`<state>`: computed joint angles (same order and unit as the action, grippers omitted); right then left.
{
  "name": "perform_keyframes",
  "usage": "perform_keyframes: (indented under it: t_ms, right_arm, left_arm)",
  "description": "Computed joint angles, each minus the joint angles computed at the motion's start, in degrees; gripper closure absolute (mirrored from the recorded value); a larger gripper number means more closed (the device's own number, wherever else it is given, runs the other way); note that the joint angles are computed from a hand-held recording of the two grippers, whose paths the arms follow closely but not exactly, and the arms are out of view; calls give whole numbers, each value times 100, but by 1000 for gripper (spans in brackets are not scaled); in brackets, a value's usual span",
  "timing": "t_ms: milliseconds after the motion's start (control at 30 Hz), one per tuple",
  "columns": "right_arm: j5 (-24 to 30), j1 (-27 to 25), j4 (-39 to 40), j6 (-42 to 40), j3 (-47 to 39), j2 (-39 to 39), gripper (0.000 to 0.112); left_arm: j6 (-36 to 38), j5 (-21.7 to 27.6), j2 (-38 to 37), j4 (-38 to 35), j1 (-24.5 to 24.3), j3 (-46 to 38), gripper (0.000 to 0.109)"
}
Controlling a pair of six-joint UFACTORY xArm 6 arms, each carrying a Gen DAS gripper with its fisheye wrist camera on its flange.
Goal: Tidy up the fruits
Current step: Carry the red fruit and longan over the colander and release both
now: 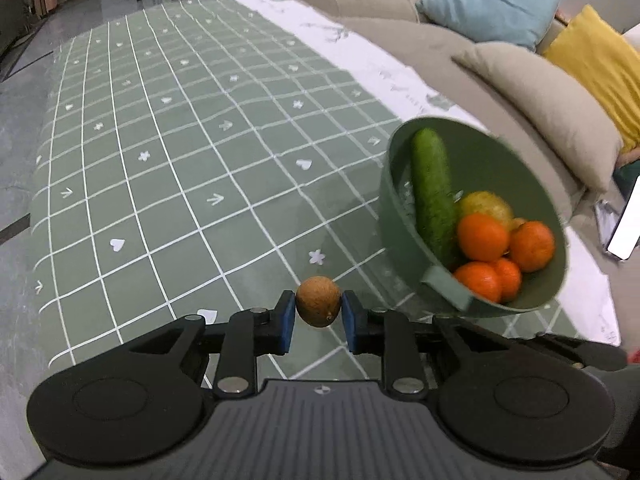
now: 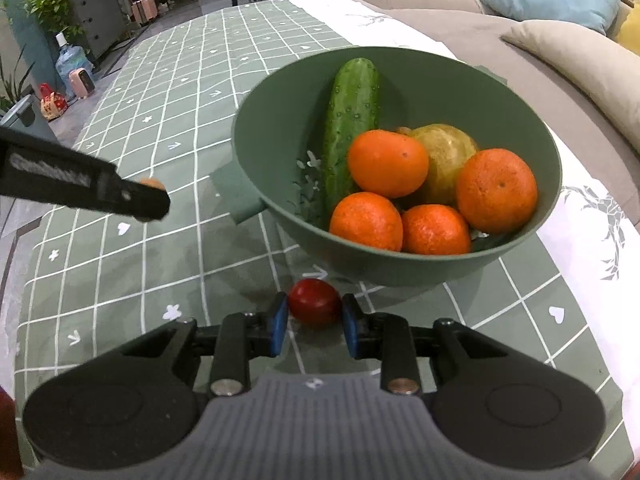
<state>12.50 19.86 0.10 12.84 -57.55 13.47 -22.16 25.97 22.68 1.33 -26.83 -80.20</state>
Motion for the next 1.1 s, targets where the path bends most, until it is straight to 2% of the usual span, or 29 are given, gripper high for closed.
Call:
perform_keyframes:
  t_ms: [300, 467, 633, 900, 1100]
  right_arm:
    - [554, -126, 1767, -1577, 366, -922, 88]
    - [571, -296, 1893, -2055, 622, -1495, 88]
    - [531, -520, 2166, -2404, 758, -1831, 88]
    - [582, -849, 2353, -3024, 400, -1658, 88]
    - [717, -1021, 2453, -3387, -140, -1150, 88]
  left_arm:
    - [848, 132, -117, -458, -347, -345, 81]
    - [1242, 184, 147, -825, -549, -801, 81]
    - [1442, 432, 619, -781, -724, -1551, 81]
    - [1632, 780, 1206, -596, -825, -2617, 81]
    - [1733, 1586, 2052, -521, -743, -3990, 81]
